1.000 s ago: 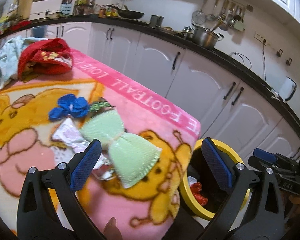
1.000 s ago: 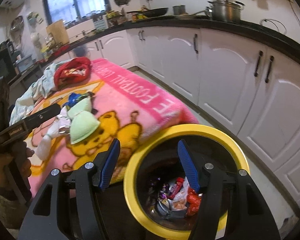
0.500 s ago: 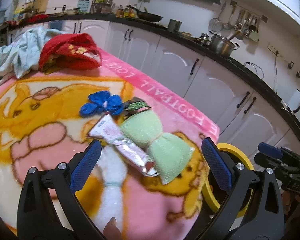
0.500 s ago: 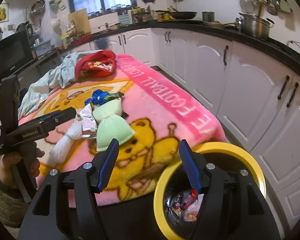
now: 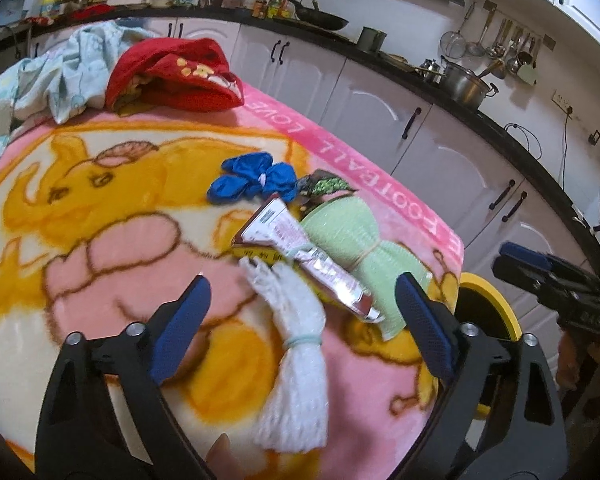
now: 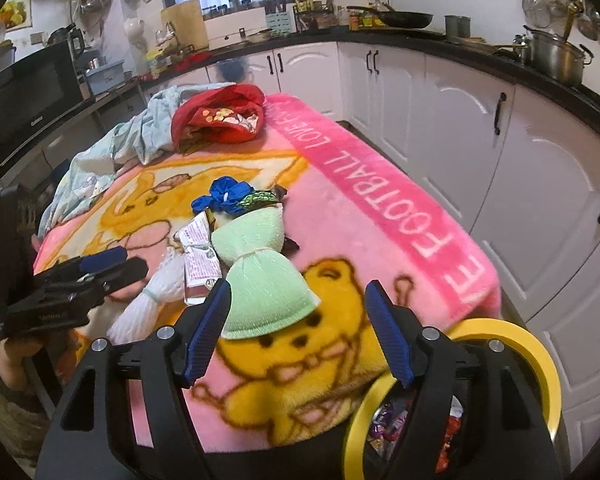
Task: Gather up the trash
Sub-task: 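Grasp the white mesh net with the left tool while the right tool grasps the green mesh scrubber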
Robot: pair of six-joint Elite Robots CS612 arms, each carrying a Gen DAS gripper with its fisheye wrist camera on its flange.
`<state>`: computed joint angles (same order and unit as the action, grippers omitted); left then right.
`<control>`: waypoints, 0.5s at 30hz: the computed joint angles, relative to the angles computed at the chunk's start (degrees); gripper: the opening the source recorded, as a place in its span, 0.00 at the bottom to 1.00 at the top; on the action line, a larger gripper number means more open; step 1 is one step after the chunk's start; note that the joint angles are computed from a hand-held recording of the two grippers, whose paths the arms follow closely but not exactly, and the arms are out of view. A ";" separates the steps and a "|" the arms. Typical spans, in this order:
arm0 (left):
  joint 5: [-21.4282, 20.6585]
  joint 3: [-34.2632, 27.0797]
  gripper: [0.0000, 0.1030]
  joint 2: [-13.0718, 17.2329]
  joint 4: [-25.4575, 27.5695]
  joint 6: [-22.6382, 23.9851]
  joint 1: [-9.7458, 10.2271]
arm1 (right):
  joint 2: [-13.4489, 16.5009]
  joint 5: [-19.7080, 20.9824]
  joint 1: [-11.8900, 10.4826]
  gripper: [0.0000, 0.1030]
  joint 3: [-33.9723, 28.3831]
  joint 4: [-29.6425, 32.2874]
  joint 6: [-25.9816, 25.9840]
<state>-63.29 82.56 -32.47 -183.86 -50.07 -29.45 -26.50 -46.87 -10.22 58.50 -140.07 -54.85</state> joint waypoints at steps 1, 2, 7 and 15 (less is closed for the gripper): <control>-0.53 0.11 0.77 0.00 0.02 -0.06 0.07 | 0.28 -0.27 0.23 0.66 -0.58 0.84 -0.21; -1.27 0.26 0.74 0.02 -0.11 -0.17 0.18 | 0.63 -0.75 0.53 0.66 -1.18 1.35 -0.16; -3.35 0.58 0.67 0.17 -0.23 0.09 0.40 | 1.58 -2.05 1.53 0.66 -2.63 2.33 -0.25; -7.48 0.41 0.60 0.90 -0.56 -0.20 0.98 | 3.44 -3.99 3.18 0.69 -5.85 5.46 -1.14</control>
<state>-70.76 82.97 -31.56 -184.42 -50.27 -28.47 -23.05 -50.86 -7.04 52.65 -134.61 -55.99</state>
